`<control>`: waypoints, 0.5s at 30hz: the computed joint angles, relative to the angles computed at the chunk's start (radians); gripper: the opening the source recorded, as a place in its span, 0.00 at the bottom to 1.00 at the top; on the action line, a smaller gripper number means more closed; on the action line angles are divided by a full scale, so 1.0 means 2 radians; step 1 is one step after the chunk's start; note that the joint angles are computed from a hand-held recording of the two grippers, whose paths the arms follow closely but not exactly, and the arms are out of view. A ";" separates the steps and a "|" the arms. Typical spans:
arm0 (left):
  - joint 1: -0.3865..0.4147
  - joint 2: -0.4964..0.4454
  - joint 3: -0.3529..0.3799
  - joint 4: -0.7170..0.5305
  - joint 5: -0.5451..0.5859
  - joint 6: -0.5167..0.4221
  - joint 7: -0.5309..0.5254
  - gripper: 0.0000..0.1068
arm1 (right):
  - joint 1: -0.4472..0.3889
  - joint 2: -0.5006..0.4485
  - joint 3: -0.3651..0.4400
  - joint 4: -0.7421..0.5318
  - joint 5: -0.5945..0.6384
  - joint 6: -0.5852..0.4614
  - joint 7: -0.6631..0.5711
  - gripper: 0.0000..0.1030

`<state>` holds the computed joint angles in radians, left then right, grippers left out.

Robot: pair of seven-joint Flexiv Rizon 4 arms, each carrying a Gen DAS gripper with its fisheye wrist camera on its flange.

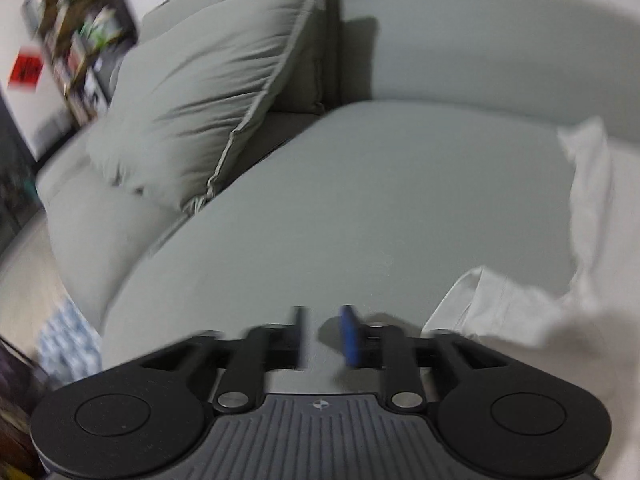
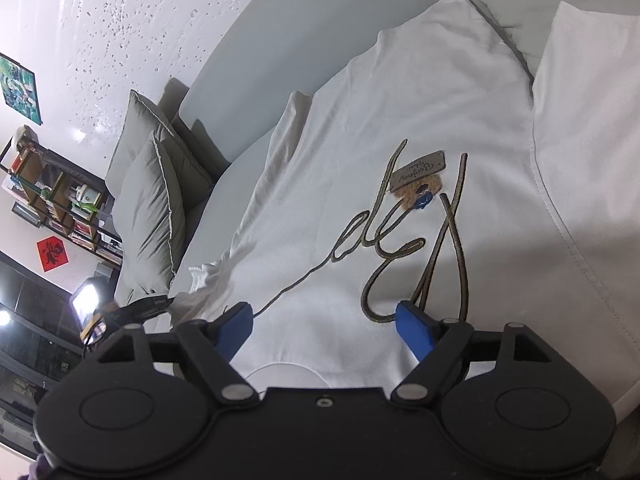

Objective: Fold clothes

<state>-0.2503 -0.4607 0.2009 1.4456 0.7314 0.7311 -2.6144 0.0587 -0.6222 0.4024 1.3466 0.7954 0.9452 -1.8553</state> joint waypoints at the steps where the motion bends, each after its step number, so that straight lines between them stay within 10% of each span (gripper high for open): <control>1: 0.006 0.017 0.001 0.024 -0.008 0.031 -0.024 0.40 | 0.000 0.000 0.000 0.000 0.000 0.001 -0.001 0.76; 4: 0.052 0.065 -0.011 0.118 -0.074 0.166 -0.064 0.46 | 0.001 0.002 0.000 0.002 -0.001 0.002 -0.004 0.76; 8: 0.107 0.089 -0.054 0.217 -0.211 0.303 0.006 0.51 | 0.002 0.003 -0.001 0.005 -0.001 0.005 -0.004 0.76; 15: 0.112 0.064 -0.086 0.213 -0.325 0.285 0.118 0.62 | -0.002 0.007 0.002 0.010 0.005 0.006 -0.006 0.76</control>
